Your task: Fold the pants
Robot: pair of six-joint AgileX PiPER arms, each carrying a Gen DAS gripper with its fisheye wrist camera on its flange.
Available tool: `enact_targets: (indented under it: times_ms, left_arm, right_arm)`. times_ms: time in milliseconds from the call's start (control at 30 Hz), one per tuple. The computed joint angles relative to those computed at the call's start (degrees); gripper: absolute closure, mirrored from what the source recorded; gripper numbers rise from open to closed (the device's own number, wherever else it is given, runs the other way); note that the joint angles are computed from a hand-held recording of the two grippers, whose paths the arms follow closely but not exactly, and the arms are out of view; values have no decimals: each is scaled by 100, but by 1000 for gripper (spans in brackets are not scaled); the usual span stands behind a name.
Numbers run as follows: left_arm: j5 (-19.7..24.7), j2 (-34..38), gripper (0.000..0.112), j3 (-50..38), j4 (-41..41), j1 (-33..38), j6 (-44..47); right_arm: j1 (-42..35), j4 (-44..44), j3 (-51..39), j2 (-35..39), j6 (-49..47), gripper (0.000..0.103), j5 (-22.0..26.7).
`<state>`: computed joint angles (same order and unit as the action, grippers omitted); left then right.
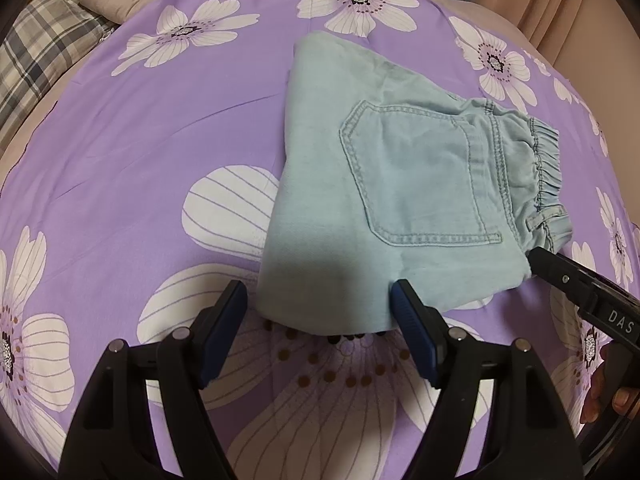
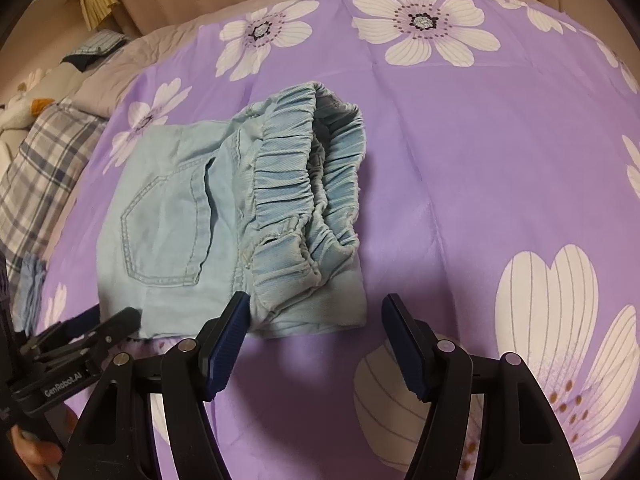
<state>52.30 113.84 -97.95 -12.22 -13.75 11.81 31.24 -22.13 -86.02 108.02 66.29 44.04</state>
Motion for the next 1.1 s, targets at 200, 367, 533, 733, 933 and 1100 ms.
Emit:
enact_targets:
  times_ms: [200,367,533,733,933,1100]
  left_arm:
    - [-11,-26,37,30,2,5,49]
    - [-39,-36,37,75,-17,9,71]
    - [-104,-65,37,133,19,-14,67]
    - [-96,-37,36,102,2,-3,81]
    - [-123,-50,36,116,77,-37,21]
    - [-118,-52,36,121,69,-35,23]
  right_arm:
    - [36,-133,-10,7,58,36,55]
    - [55,-212,-84,51,-5,36,158]
    - [20,-160,7,12,23,36,35]
    - [35,-177,31,15,66,34,11]
    - [52,-182,-11,25,85,34,73]
    - [74,-196,-20,27,113,34,91]
